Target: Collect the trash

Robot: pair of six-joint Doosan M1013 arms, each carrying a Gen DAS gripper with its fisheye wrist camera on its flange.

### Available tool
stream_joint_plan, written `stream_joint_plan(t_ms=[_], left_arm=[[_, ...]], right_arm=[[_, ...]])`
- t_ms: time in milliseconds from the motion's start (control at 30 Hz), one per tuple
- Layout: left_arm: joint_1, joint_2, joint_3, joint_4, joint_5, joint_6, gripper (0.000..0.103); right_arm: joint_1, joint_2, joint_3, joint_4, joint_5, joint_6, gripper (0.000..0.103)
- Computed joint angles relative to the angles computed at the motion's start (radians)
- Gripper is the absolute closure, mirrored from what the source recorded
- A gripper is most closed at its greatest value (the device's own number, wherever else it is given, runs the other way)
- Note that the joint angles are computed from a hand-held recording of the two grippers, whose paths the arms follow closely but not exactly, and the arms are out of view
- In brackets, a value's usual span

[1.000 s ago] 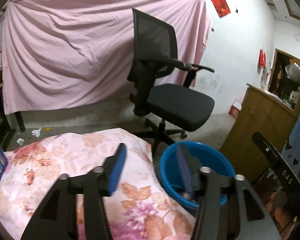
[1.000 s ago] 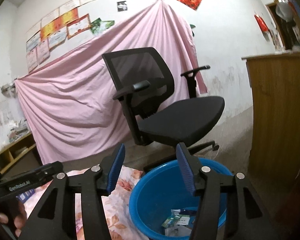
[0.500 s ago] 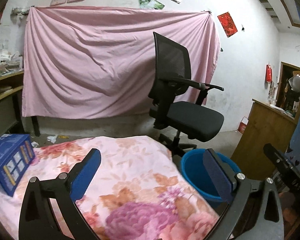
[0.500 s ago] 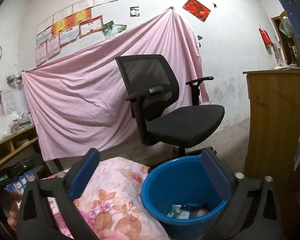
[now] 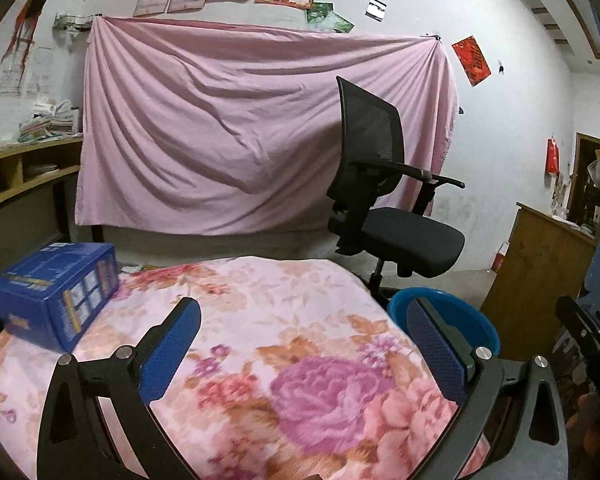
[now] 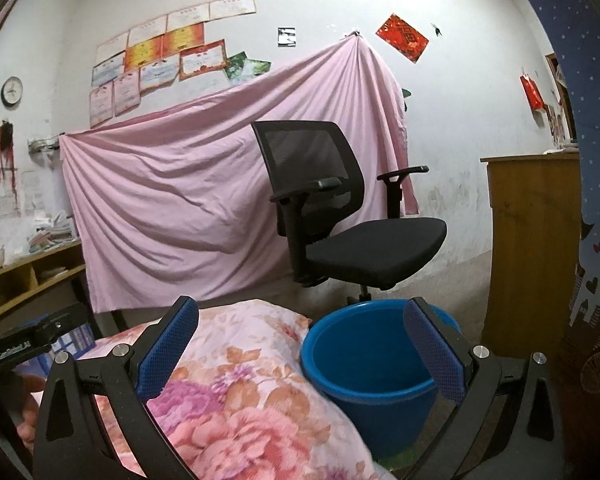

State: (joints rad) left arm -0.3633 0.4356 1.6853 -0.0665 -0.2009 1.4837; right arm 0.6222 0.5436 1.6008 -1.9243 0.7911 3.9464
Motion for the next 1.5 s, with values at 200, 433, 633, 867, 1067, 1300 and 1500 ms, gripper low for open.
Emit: stream_joint_plan(t_ms=[200, 433, 633, 867, 1067, 1300, 1500], left_arm=[[0.008, -0.038, 0.078, -0.035, -0.061, 0.055, 0.002], [0.030, -0.075, 0.141, 0.073, -0.096, -0.029, 0.002], [0.047, -0.106, 0.198, 0.099, -0.134, -0.039, 0.002], [0.060, -0.138, 0.269, 0.028, -0.179, 0.039, 0.002], [0.071, -0.155, 0.311, -0.018, -0.205, 0.066, 0.002], [0.084, -0.170, 0.349, -0.055, -0.228, 0.099, 0.002], [0.086, -0.177, 0.376, -0.093, -0.266, 0.133, 0.002]], right_arm=[[0.040, -0.002, 0.009, 0.035, 0.036, -0.031, 0.000], [0.084, 0.005, 0.002, 0.058, 0.084, -0.073, 0.000], [0.123, 0.016, -0.006, 0.075, 0.121, -0.097, 0.000], [0.159, 0.034, -0.015, 0.088, 0.143, -0.122, 0.000], [0.182, 0.048, -0.022, 0.100, 0.152, -0.140, 0.000], [0.198, 0.054, -0.024, 0.102, 0.172, -0.142, 0.000], [0.211, 0.062, -0.027, 0.109, 0.184, -0.147, 0.000]])
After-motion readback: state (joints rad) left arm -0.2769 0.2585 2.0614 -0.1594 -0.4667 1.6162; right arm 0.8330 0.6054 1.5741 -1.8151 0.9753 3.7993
